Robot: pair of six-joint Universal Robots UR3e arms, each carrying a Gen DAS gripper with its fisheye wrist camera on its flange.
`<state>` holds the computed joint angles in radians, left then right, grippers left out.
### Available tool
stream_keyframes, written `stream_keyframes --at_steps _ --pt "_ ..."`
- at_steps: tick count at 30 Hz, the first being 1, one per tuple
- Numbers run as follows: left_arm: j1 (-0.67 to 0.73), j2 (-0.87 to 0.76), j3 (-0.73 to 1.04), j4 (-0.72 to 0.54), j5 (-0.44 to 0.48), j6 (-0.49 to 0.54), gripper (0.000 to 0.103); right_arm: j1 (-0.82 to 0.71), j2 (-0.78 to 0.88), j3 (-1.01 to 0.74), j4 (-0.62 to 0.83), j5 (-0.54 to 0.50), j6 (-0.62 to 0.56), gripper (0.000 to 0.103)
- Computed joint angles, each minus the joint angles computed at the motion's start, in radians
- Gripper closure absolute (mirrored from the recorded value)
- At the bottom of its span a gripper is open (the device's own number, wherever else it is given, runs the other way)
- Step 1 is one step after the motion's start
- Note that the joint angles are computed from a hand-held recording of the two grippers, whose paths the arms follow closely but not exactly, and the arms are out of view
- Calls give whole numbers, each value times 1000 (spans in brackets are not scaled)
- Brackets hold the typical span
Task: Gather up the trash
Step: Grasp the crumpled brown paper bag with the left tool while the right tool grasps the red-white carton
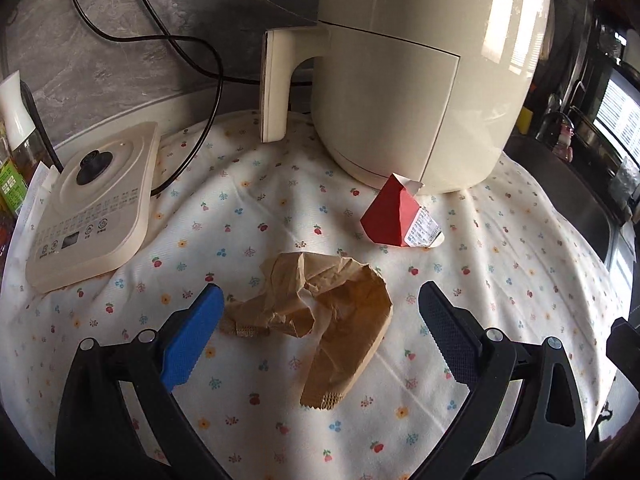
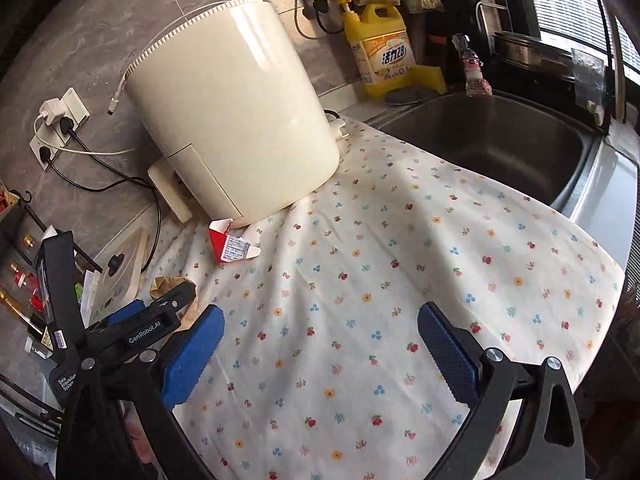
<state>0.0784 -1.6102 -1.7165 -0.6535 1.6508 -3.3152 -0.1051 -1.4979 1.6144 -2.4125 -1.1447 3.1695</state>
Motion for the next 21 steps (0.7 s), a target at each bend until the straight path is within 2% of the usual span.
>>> stream_keyframes --at_steps 2,4,6,13,21 --pt "10 -14 7 6 -9 -7 23 22 46 -50 3 -3 4 8" --pt "28 -37 45 -50 -36 -8 76 44 90 -104 10 -8 6 8" --pt "44 -36 45 -49 -56 -15 86 66 137 -162 19 -7 8 8" --pt "82 -8 44 11 -2 -42 90 144 309 -383 76 -5 0 13" --pt "165 -10 54 22 4 -50 90 218 504 -636 144 -18 -20 17"
